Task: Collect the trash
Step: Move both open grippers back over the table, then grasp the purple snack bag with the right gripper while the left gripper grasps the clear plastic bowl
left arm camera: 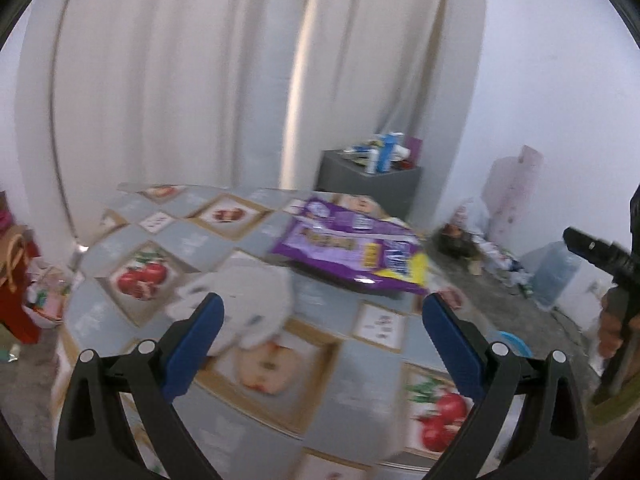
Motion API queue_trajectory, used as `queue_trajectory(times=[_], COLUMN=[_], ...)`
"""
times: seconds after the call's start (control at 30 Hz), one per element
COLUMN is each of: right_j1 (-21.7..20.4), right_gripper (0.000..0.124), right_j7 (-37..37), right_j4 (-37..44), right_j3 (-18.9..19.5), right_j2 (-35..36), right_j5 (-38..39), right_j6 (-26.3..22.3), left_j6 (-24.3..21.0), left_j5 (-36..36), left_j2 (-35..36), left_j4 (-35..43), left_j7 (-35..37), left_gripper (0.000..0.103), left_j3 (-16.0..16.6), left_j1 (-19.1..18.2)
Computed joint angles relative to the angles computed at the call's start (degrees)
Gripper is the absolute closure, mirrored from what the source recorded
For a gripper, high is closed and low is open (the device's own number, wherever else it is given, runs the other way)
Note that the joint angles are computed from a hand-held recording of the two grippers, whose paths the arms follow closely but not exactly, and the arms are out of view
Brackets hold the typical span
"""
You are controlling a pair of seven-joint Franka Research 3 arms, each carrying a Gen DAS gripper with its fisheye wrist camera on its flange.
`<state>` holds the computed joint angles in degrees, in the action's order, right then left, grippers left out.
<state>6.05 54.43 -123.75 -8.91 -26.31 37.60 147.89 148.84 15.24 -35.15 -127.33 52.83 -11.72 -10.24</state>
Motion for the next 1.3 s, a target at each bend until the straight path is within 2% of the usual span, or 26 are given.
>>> queue_trajectory(times=[0.1,0.27,0.47,0.53,0.63,0.7,1.13,1.3], right_j1=[1.78,0.38,-2.59,-3.47,-4.72,-5.42,-8.28,-8.75], right_gripper=[0.034,0.046,0.058,0.062,0.066,0.068,0.085,0.101], right_j7=[2.25,7.77,13.02,14.69,17.18,18.94,22.77,22.82], right_j4=[5.03,14.48,21.98,24.89,27.83,29.6,35.24,36.18], right_j3=[-0.5,0.53,2.57,3.28,4.14,4.62,6.84,7.27], right_j2=[4.64,14.49,22.16,25.06,27.9,29.73,35.76,36.8], right_j5=[2.16,4.3,5.49,5.53,5.62,5.7,7.86,8.64], right_j6=[-6.37,-16.43,-23.34,-25.04,-27.31,-28.52,-33.33,-34.42], left_j6=[0.87,1.5,0.81,-0.15,-2.59,-3.99,-7.19,-7.78], left_j5=[0.81,2.45,4.23,4.99,5.4,5.23,-0.18,-1.04], left_j2=[0.22,2.72,7.28,8.71,11.13,12.55,16.34,16.74], left_j4=[-1.11,-0.95,1.1,2.06,3.91,4.91,6.94,7.18], left_j7=[-0.16,0.44,1.34,1.16,0.71,1.0,4.85,4.85], left_gripper=[0.006,0.006,0.006,0.009,0.018,0.027,0.053,0.073], left_j3=[0.99,1.74,1.54,1.2,1.11,1.44,3.57,3.58], left_j1=[1.57,4.06,5.92,6.51,7.08,6.91,5.32,5.48])
